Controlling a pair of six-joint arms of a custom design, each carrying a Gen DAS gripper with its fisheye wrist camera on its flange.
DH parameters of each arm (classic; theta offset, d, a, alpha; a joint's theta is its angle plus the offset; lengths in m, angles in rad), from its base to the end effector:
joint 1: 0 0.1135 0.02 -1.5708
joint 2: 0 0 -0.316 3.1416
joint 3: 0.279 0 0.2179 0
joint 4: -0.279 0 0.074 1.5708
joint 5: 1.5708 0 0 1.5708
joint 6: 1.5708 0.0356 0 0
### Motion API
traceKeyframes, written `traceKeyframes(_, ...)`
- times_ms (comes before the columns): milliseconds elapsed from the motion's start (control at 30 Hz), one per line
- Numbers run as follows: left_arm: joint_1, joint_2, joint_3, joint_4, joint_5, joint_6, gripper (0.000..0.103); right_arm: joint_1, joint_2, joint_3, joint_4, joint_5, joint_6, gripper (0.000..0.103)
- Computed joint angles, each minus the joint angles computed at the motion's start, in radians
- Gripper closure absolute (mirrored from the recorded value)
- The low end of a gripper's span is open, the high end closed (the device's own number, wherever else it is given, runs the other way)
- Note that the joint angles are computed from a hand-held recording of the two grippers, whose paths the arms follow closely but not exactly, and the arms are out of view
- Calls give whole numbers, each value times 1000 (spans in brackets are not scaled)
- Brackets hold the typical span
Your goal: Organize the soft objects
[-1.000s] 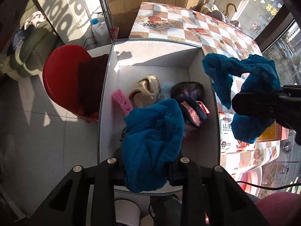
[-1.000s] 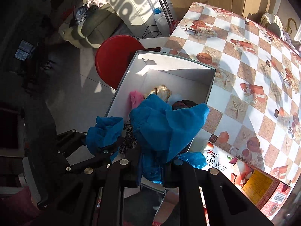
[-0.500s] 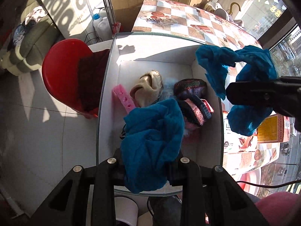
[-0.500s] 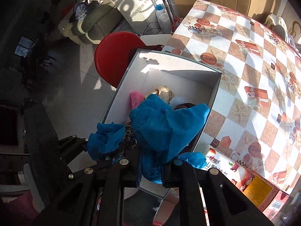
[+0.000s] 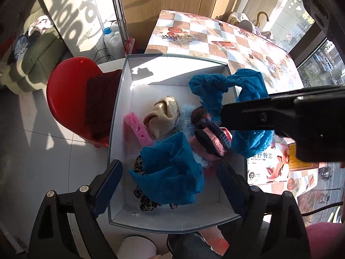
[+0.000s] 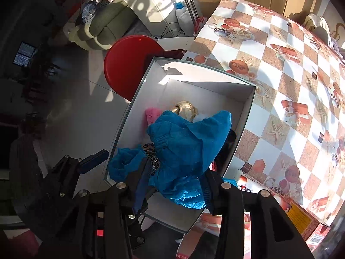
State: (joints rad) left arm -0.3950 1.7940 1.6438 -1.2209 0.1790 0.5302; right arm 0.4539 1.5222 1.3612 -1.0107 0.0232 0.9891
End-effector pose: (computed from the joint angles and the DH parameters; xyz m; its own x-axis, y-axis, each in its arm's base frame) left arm 0.3000 -0.1319 0.3428 -0.5725 0.7778 -0.2594 0.8123 0.5811 -0.0502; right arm 0.2373 0.1148 0.3538 -0.8145 0.5321 -0.2314 0.4555 0.8334 0.3129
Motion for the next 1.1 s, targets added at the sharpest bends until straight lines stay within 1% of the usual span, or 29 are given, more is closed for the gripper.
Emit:
traceKeyframes(33, 2, 4, 3, -1, 4, -7, 9, 7, 2, 8, -21, 24, 13, 14)
traceKeyframes(67, 3, 4, 0, 8, 4, -13, 8, 10, 3, 14, -39, 43, 23, 12)
traceKeyframes(167, 3, -16, -17, 54, -1, -21, 8, -4, -16, 9, -54, 30, 43, 12)
traceKeyframes(200, 3, -23, -11, 59, -3, -27, 8, -3, -19, 14, -71, 40, 53, 8)
traceKeyframes(233, 4, -26, -2, 62, -5, -35, 8, 0, -18, 22, -92, 51, 62, 0)
traceKeyframes(300, 3, -19, 24, 40, -16, -49, 7, 15, -21, 42, -135, 75, 82, 0)
traceKeyframes(400, 9, 24, 88, -51, -2, -45, 7, 56, -21, 69, -189, 104, 115, 0)
traceKeyframes(433, 10, 27, 92, -64, -4, -41, 7, 71, -23, 74, -200, 114, 131, 0)
traceKeyframes(533, 0, 8, 68, -55, -39, -30, 7, 118, -39, 34, -188, 123, 188, 0)
traceKeyframes(700, -13, -9, 43, -56, -70, -12, 7, 125, -57, -22, -159, 87, 225, 0)
traceKeyframes(1100, -30, -24, 44, -63, -89, 15, 7, 169, -62, -30, -146, 96, 272, 0)
